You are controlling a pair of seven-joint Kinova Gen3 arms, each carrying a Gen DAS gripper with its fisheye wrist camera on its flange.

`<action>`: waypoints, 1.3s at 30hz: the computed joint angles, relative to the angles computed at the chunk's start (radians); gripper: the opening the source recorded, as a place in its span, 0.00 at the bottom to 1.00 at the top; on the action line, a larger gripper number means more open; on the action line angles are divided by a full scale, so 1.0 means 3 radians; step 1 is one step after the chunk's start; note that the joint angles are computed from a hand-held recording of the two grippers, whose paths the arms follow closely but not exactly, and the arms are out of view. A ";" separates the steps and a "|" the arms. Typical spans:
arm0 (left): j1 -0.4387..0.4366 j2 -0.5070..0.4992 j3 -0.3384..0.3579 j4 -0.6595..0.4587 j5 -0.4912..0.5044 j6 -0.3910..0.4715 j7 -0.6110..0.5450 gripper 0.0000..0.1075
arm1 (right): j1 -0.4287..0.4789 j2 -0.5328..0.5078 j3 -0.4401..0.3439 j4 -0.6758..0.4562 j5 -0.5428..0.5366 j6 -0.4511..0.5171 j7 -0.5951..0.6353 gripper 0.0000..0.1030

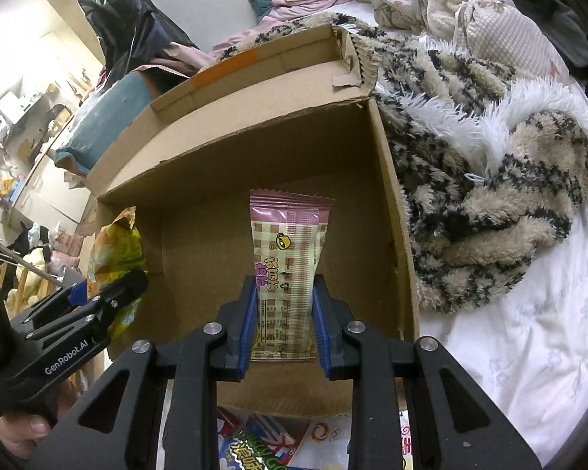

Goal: Organize snacks
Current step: 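Lower both held snacks into the cardboard box and open both tools, then withdraw both tools from the box back toward the snack pile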

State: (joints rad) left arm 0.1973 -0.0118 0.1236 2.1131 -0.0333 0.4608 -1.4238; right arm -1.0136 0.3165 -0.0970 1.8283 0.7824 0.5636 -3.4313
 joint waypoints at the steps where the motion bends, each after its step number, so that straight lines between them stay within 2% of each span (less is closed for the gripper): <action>1: 0.0002 -0.0002 0.0000 0.0004 0.0009 -0.0008 -0.0007 0.39 | 0.0006 0.0001 -0.0002 -0.0001 -0.0008 -0.0002 0.0002 0.27; 14: 0.0015 -0.0016 0.0001 0.0026 0.0096 -0.0034 -0.0186 0.41 | 0.0005 0.0002 0.0031 0.0008 0.0015 -0.0025 -0.0058 0.30; 16: 0.0020 -0.0019 0.0013 0.0019 0.0068 -0.0026 -0.0122 0.54 | -0.0034 -0.0009 0.0058 0.0023 0.0091 -0.0016 -0.0149 0.30; 17: 0.0024 -0.0040 0.0027 0.0036 -0.0016 -0.0059 -0.0011 0.68 | -0.0040 -0.0018 0.0060 0.0033 0.0124 -0.0022 -0.0188 0.32; 18: 0.0026 -0.0064 0.0042 0.0060 -0.0093 -0.0100 0.0093 0.80 | -0.0042 -0.0026 0.0059 0.0043 0.0153 -0.0025 -0.0226 0.38; 19: 0.0025 -0.0088 0.0044 0.0084 -0.0123 -0.0140 0.0143 0.84 | -0.0051 -0.0032 0.0060 0.0049 0.0181 -0.0012 -0.0272 0.45; 20: 0.0026 -0.0119 0.0039 0.0111 -0.0101 -0.0190 0.0139 0.87 | -0.0040 -0.0036 0.0041 0.0057 0.0222 -0.0001 -0.0342 0.63; 21: 0.0026 -0.0125 0.0030 0.0116 -0.0072 -0.0200 0.0098 0.87 | -0.0077 -0.0053 0.0076 0.0092 0.0288 -0.0013 -0.0465 0.74; 22: 0.0025 -0.0127 0.0035 0.0108 -0.0081 -0.0189 0.0088 0.87 | -0.0122 -0.0070 0.0122 0.0123 0.0344 -0.0027 -0.0563 0.75; 25: 0.0016 -0.0128 0.0054 0.0105 -0.0138 -0.0189 0.0124 0.87 | -0.0029 -0.0068 -0.0003 0.0101 0.0360 0.0060 -0.0561 0.75; 29: 0.0011 -0.0131 -0.0010 0.0105 0.0072 -0.0193 -0.0076 0.87 | 0.0013 -0.0059 -0.0058 0.0085 0.0360 0.0079 -0.0540 0.75; 32: -0.0006 -0.0147 0.0017 0.0124 0.0026 -0.0229 -0.0029 0.87 | 0.0013 -0.0054 -0.0072 0.0073 0.0373 0.0103 -0.0530 0.75; 34: -0.0001 -0.0174 -0.0016 0.0152 0.0131 -0.0274 -0.0123 0.87 | 0.0020 -0.0055 -0.0078 0.0070 0.0376 0.0098 -0.0521 0.75; 37: -0.0040 -0.0231 0.0012 0.0217 0.0099 -0.0372 -0.0020 0.87 | 0.0027 -0.0055 -0.0092 0.0054 0.0356 0.0116 -0.0460 0.75; 39: -0.0090 -0.0255 0.0090 0.0228 -0.0076 -0.0369 0.0177 0.87 | 0.0010 -0.0072 -0.0096 0.0048 0.0362 0.0162 -0.0449 0.75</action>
